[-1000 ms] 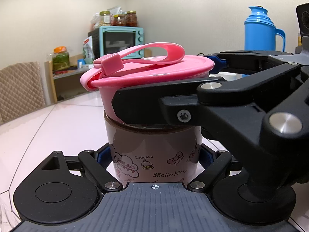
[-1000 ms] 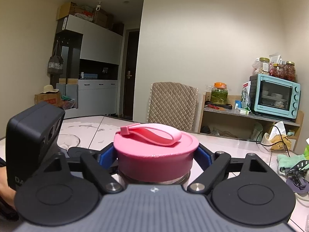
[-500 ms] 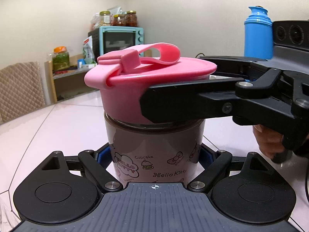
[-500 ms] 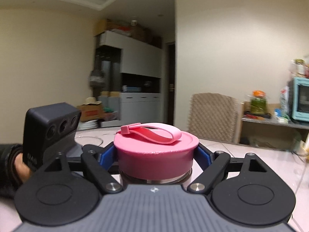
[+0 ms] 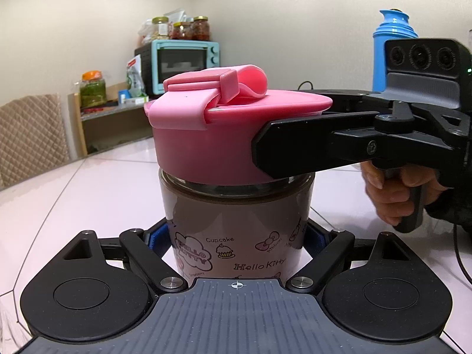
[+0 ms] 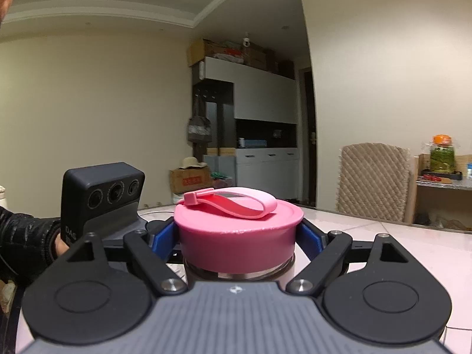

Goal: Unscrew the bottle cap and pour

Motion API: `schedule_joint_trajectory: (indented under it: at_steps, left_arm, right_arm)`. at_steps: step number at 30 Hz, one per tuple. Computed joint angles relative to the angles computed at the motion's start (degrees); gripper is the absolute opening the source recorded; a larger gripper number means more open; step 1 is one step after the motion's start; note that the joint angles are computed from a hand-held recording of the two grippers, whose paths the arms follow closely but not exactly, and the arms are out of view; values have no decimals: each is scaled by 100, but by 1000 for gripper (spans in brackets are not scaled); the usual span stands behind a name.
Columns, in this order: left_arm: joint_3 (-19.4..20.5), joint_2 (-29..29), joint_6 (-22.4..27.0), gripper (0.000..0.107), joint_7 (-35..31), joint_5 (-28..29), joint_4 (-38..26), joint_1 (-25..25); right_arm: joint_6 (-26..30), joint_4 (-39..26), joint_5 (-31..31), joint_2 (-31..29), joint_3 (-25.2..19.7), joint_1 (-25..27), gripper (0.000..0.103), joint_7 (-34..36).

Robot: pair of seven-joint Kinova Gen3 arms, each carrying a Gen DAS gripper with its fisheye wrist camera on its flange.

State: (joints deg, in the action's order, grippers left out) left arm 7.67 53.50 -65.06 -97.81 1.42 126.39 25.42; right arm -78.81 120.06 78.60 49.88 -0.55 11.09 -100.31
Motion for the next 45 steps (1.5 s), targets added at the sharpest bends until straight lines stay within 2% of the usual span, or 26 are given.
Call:
schedule_joint_trajectory:
  at_steps: [3,4,7,8,12,14,16,21,23,27,30,35,42,45]
  left_arm:
    - [-1,-2,8,91,-5,16,-8,14]
    - [-1,-3,11,91,-6,22,-10,19]
    - [-3,-4,16,91,-5,20,-13,18]
    - [-3,-4,16,91,-4,20,-13,19]
    - [-3,-5,14,91,-2,15,-10,16]
    - [-3,-8,20,91,-1,14,-13,14]
    - [-2,-10,26,91,-3,22,-18,21]
    - [-3,-10,26,91,-1,21,-17,21]
    - [1,-13,34,91,3,22,-22,22]
    - [12,-19,34,91,21,29,-20,30]
    - [7,-29,48,91,11,58,-28,56]
    - [5,-41,57,91,5,89,-29,85]
    - [2,-39,50,91,7,91,-23,90]
    - [1,-38,47,91,9,87,-21,86]
  right_arm:
    - [-306,618,-685,-112,450,-385,94,568]
    - [-308,818,-918,-178,474,-449,94,699]
    - [-16,1334,-1617,-375,111,-359,94,1082]
    - [-41,1482,-1850,-411,115,-447,94,1119]
    - [-648,2021,-2782,-430,806,-1413,94,1037]
    - [-806,2213,-3248,-430,973,-1820,94,1030]
    - [-773,2330,-3714,-427,721,-1902,94,1200]
    - [-449,2478,-4879,-446,-604,-1508,94,2045]
    - [-439,2527,-5182,-414,-910,-1434,94,2310]
    - [-603,2612,-5525,-373,-913,-1657,94,2396]
    - [-623,2673,-5775,-319,-1269,-1533,94,2695]
    - [-612,2702,-5769,-330,-1146,-1645,93,2631]
    - [-534,2682,-6077,-368,-1299,-1727,89,2671]
    - [-709,2733,-6296,-332,-1146,-2014,88,2607]
